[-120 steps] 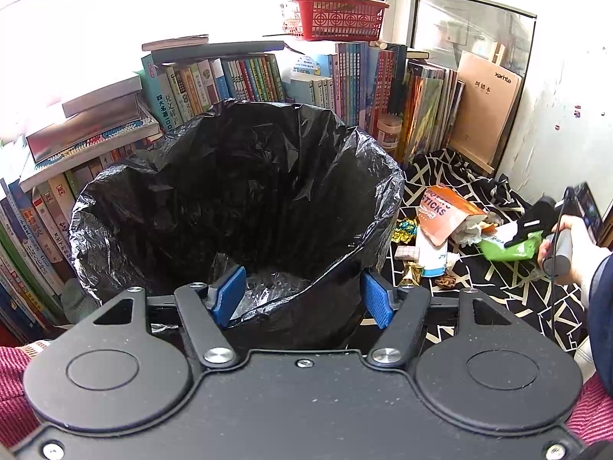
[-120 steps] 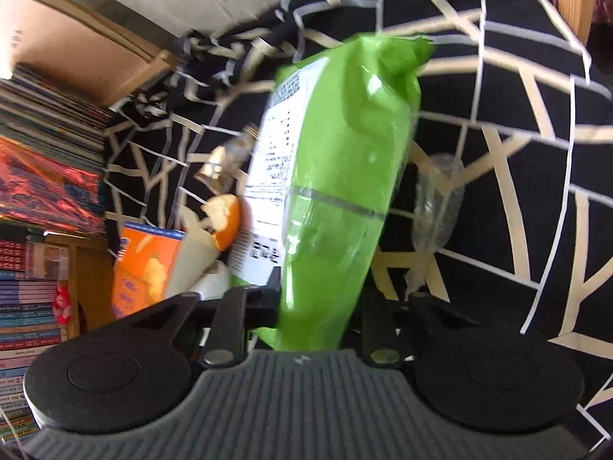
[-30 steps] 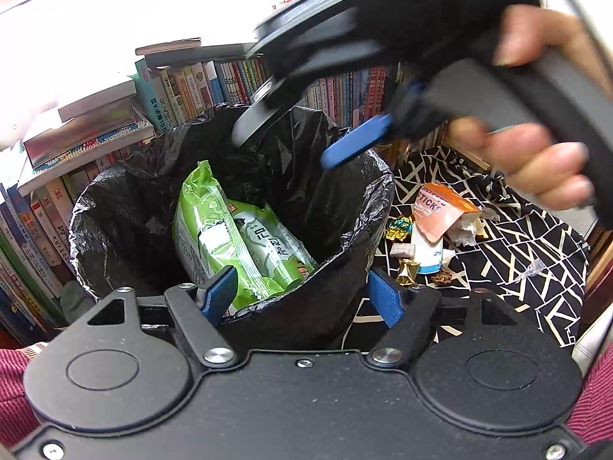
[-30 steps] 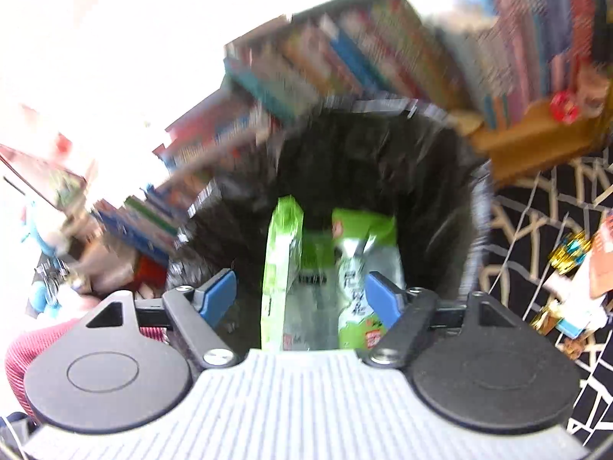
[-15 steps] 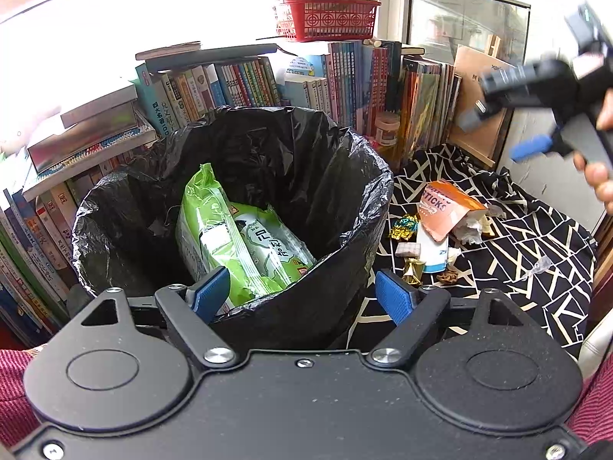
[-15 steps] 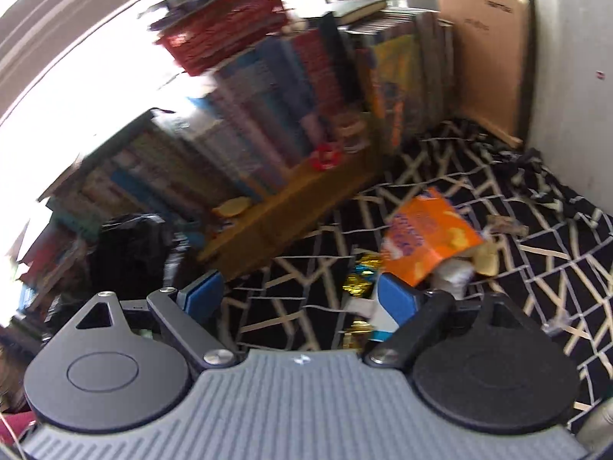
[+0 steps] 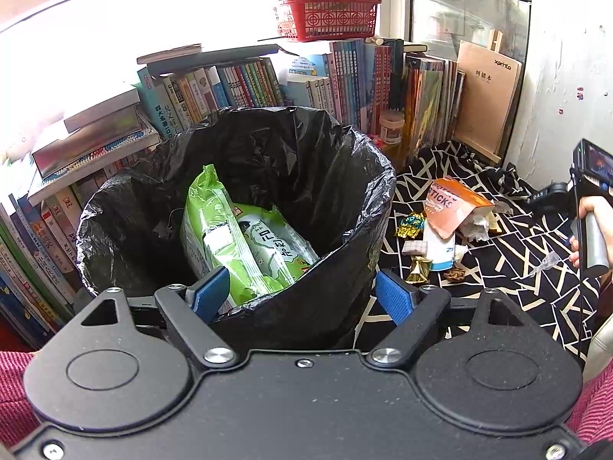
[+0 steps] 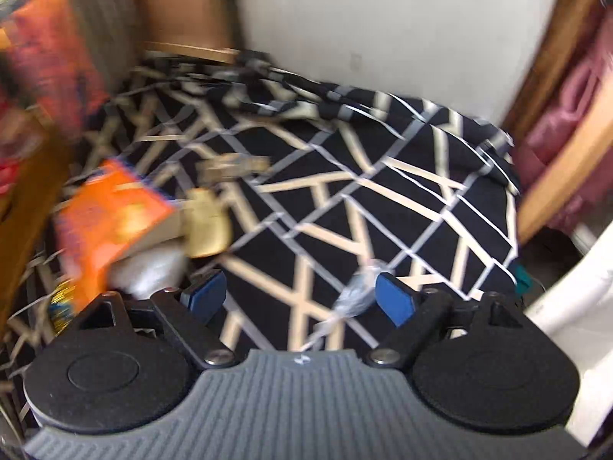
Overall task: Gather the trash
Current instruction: 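Reach the right gripper to the small clear wrapper and grasp it, then carry the small clear wrapper with the right gripper into the trash bag and release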
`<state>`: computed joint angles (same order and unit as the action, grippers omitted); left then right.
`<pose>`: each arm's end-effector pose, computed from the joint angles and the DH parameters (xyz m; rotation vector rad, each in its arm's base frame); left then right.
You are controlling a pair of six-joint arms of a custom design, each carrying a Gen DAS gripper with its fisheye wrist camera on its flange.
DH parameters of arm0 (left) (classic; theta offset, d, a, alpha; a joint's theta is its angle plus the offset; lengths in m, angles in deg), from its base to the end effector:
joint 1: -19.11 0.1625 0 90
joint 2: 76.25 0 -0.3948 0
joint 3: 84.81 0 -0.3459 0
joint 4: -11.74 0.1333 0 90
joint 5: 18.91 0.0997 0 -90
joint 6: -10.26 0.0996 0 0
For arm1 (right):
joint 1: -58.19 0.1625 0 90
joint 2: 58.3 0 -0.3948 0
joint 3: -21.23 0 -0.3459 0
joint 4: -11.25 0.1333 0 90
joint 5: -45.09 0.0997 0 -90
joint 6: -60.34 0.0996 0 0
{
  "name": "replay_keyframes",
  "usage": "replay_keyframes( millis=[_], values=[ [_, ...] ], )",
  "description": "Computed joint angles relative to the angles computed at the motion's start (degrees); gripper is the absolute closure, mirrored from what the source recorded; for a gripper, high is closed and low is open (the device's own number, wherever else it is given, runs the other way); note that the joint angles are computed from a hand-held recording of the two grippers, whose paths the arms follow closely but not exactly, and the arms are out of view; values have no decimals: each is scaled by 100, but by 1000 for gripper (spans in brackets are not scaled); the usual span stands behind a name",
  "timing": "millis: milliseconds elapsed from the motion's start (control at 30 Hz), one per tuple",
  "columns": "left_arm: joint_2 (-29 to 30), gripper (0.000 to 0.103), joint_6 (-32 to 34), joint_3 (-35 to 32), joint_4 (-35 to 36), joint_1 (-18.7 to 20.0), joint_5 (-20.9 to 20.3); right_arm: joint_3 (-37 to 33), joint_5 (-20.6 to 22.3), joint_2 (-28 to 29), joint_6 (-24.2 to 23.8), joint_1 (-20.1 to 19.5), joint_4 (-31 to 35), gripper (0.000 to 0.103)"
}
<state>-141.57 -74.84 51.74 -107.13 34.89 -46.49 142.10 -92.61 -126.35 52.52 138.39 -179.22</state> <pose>-0.2465 -0.2999 0.0925 0.2814 2.0622 -1.0668 -0.0218 -0.4766 0.2816 -0.4451 -2.0877 0.7724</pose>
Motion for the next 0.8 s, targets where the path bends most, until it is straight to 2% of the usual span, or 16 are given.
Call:
replay_keyframes(
  millis=[100,233,400,533,600,633,767,800],
  values=[
    [-1,21,18,1,3,1,6,-63,86,-44,313,-194,188,15],
    [-23,21,-9,11,39,-3,16,-182,123,4,486,-349,489,22],
    [-46,21,-46,8,128,-4,21,-376,-14,209,351,-435,674,29],
    [-35,21,-71,-5,172,-2,30,-467,-370,406,150,-418,618,30],
    [-35,21,-71,-5,172,-2,30,-495,-473,427,161,-431,714,37],
    [-35,21,-71,-5,172,-2,30,-500,-478,405,256,-452,841,36],
    [-36,21,-68,-3,159,-3,28,-510,-514,329,587,-527,1263,46],
    [-29,21,-74,-6,163,-4,27,-507,-542,338,610,-516,1236,55]
  ],
)
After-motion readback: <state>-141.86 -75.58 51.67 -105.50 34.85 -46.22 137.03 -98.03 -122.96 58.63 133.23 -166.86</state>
